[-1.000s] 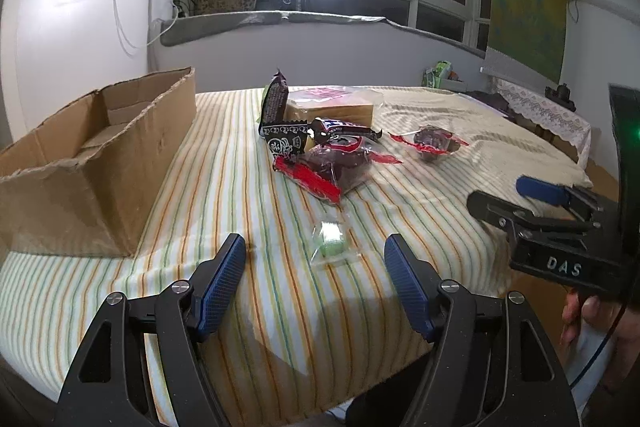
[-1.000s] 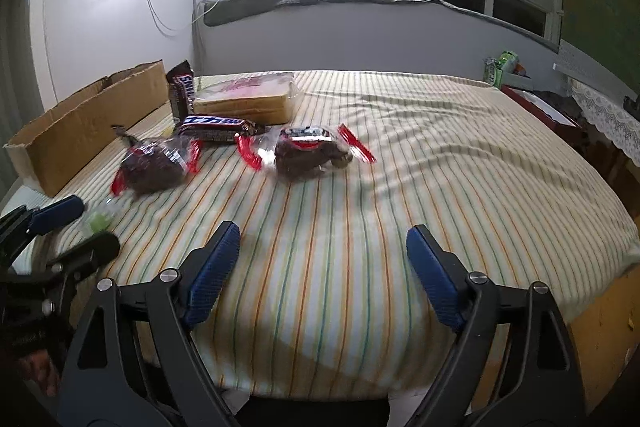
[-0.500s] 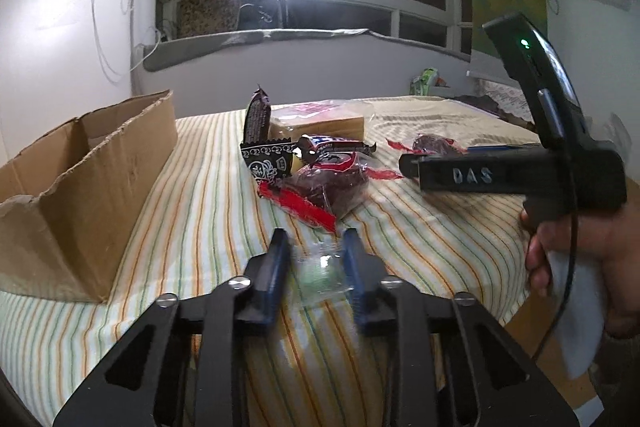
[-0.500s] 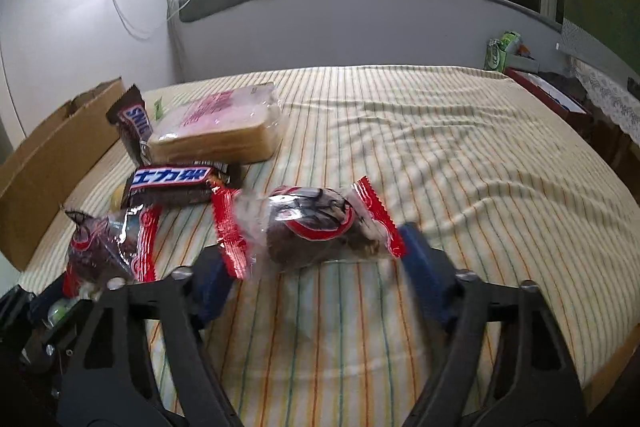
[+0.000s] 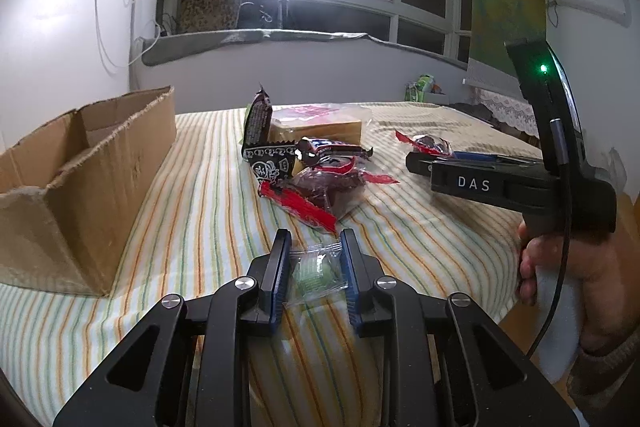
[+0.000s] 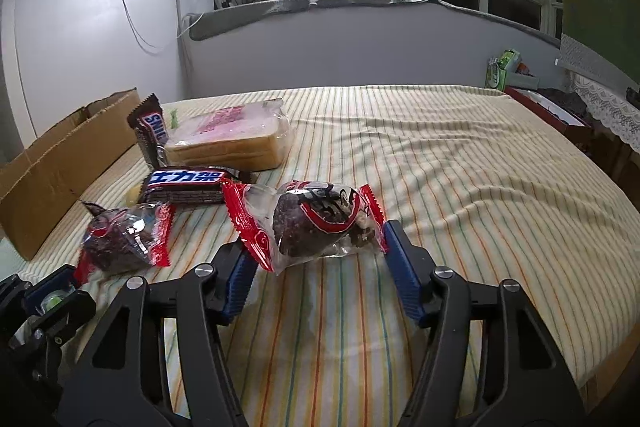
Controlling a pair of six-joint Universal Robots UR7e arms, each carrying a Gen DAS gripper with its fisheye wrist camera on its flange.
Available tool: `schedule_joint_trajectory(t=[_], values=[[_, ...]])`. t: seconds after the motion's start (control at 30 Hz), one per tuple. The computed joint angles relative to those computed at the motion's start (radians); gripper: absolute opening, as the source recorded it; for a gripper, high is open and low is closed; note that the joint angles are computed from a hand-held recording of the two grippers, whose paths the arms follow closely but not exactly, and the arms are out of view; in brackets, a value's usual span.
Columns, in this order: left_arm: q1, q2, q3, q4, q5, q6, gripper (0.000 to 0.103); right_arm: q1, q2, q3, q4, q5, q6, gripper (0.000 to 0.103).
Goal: Organize snacks
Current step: 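Grasp the clear candy bag with the left gripper while the right gripper grasps the red-wrapped cake, then carry the clear bag and red-wrapped cake with both tools over the box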
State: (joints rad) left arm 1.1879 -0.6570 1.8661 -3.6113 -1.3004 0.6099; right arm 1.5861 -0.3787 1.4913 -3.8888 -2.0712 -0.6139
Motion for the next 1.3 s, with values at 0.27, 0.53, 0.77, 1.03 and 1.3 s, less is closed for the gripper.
schedule_joint_trajectory(t=[0.27,0.53,0.77,1.03,1.3], values=[[-0.013,-0.021,0.043,-0.028,-0.006,0.003,0.022,0.013,-0.021,0.071,-0.087,0.004,-0.011,0.062],[-0.027,-0.035,0.074,-0.066,-0.006,0.011,0.022,0.02,-0.037,0.116,-0.126,0.012,-0.012,0.062],[-0.04,-0.047,0.091,-0.09,0.001,0.016,0.022,0.032,-0.048,0.139,-0.153,0.018,-0.018,0.062],[-0.056,-0.101,0.093,-0.122,-0.012,0.004,0.022,0.106,-0.063,0.124,-0.19,-0.006,-0.083,0.062],[-0.062,-0.18,0.058,-0.173,-0.066,0.005,0.022,0.209,-0.056,0.038,-0.207,-0.027,-0.199,0.062]])
